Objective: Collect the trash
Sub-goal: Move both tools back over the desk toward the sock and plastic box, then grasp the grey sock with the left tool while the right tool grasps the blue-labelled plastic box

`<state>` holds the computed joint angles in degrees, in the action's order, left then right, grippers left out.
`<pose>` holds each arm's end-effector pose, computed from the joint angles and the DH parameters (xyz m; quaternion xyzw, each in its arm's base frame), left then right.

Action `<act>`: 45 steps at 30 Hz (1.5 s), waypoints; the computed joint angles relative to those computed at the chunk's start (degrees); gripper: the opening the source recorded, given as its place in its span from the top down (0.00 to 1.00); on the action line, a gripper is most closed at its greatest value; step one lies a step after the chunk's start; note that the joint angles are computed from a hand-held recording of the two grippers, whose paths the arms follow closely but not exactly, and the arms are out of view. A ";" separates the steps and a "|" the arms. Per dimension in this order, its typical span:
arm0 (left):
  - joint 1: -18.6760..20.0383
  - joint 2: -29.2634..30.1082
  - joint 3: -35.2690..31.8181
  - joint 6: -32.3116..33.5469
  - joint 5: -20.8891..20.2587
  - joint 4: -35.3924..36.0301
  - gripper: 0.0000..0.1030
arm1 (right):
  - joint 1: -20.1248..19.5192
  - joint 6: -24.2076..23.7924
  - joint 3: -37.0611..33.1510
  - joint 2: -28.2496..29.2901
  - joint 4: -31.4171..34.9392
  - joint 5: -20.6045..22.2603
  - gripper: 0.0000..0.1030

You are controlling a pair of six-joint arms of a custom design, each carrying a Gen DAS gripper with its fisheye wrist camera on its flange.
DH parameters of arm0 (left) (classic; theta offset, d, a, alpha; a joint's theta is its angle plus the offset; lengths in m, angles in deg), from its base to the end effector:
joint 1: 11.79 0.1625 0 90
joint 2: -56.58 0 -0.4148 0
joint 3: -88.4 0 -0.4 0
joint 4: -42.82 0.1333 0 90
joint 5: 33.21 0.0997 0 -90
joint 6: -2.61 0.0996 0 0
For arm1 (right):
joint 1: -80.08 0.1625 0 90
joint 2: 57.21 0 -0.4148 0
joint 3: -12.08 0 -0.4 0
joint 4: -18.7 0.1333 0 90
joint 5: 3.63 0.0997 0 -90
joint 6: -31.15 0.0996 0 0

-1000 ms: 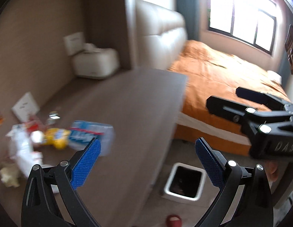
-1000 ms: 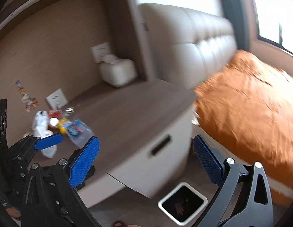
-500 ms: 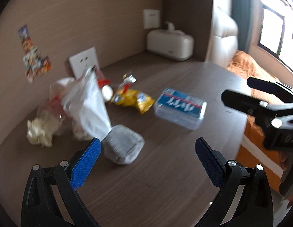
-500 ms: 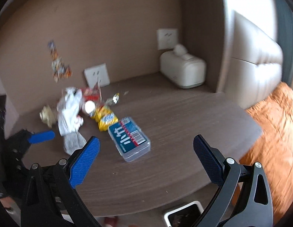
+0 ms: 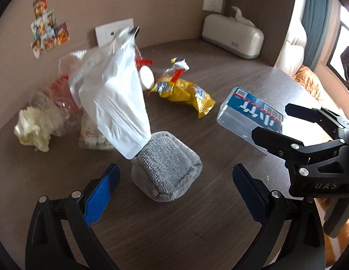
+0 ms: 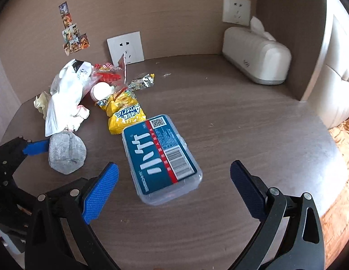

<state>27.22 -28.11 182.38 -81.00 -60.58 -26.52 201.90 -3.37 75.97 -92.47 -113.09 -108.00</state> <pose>-0.2463 -0.4849 0.4215 -0.1029 0.8298 -0.3780 0.3974 0.5187 -0.6300 0.1390 0.5273 -0.8328 0.1107 0.1269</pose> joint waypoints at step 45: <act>-4.39 -1.20 0.26 13.76 2.26 -11.20 0.70 | 0.77 6.16 4.59 -5.34 -2.64 4.97 0.39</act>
<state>22.83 -29.31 182.64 -67.24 -58.32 -37.72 202.67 2.78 80.56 -97.81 -115.73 -103.03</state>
